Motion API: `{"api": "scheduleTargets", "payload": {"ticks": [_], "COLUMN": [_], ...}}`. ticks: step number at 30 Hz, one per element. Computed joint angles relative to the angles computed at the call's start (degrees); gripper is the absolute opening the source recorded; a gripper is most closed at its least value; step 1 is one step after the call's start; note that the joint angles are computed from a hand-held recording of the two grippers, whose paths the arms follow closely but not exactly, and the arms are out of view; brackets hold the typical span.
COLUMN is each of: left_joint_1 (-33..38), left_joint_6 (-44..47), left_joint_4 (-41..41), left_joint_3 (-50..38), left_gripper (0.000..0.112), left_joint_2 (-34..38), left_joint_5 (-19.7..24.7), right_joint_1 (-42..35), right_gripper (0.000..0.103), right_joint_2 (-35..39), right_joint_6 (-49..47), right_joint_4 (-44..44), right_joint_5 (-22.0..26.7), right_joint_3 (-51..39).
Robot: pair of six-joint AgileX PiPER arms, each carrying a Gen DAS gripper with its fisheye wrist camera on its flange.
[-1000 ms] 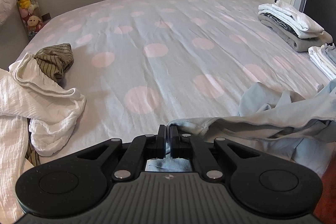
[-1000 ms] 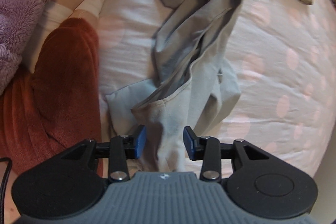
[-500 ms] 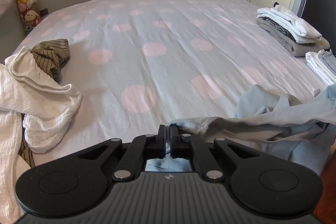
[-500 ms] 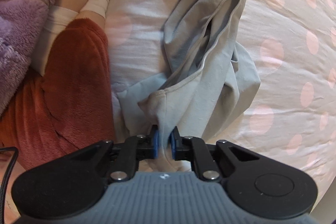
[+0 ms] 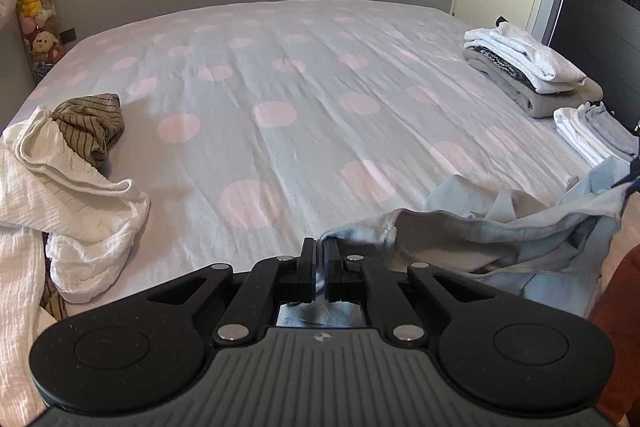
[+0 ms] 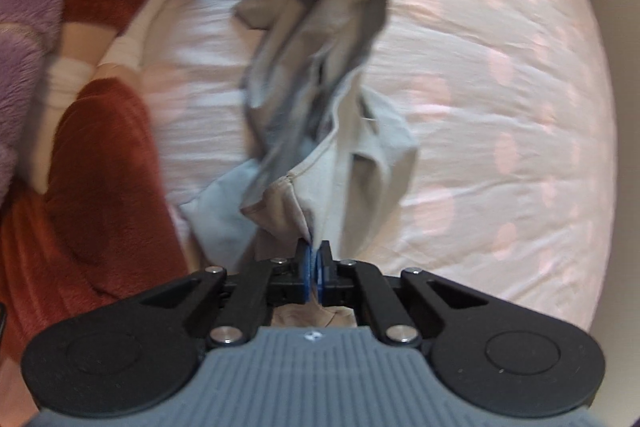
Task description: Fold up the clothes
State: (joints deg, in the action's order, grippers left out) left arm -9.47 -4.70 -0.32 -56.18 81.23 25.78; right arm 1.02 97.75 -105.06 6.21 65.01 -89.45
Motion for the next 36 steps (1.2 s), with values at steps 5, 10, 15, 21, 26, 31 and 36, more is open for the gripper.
{"api": "scheduleTargets", "payload": {"ticks": [5, 10, 15, 21, 26, 31, 36], "left_joint_1": [0.62, -1.50, -4.40, -9.42, -19.44, -30.72, -39.33], "left_joint_6": [3.91, 0.00, -7.15, -12.27, -20.57, -26.30, -31.59], "left_joint_4": [-3.30, -0.11, 9.62, 20.38, 36.30, 51.45, 63.82], "left_joint_3": [-0.67, -3.63, -13.36, -30.66, -43.85, -52.24, -54.92], "left_gripper": [0.001, 0.001, 0.001, 0.001, 0.001, 0.001, 0.001], "left_joint_2": [-4.72, -9.86, -13.05, -11.49, -9.22, -7.36, -6.30], "left_joint_5": [3.42, 7.62, 14.70, 21.32, 24.42, 26.54, 27.54], "right_joint_1": [-4.24, -9.60, -13.63, -16.72, -20.71, -24.20, -25.97], "right_gripper": [0.003, 0.003, 0.003, 0.003, 0.003, 0.003, 0.003], "right_joint_2": [-3.97, -8.38, -12.27, -12.84, -11.95, -12.13, -13.92], "right_joint_6": [0.59, -5.59, -10.74, -4.76, 0.80, 4.25, 2.21], "right_joint_4": [7.43, 20.63, 36.45, 46.85, 53.25, 57.76, 60.91], "right_joint_5": [-9.79, -16.75, -18.03, -17.31, -15.86, -14.62, -10.76], "right_joint_3": [3.42, 6.55, 4.62, -6.54, -15.30, -17.84, -15.05]}}
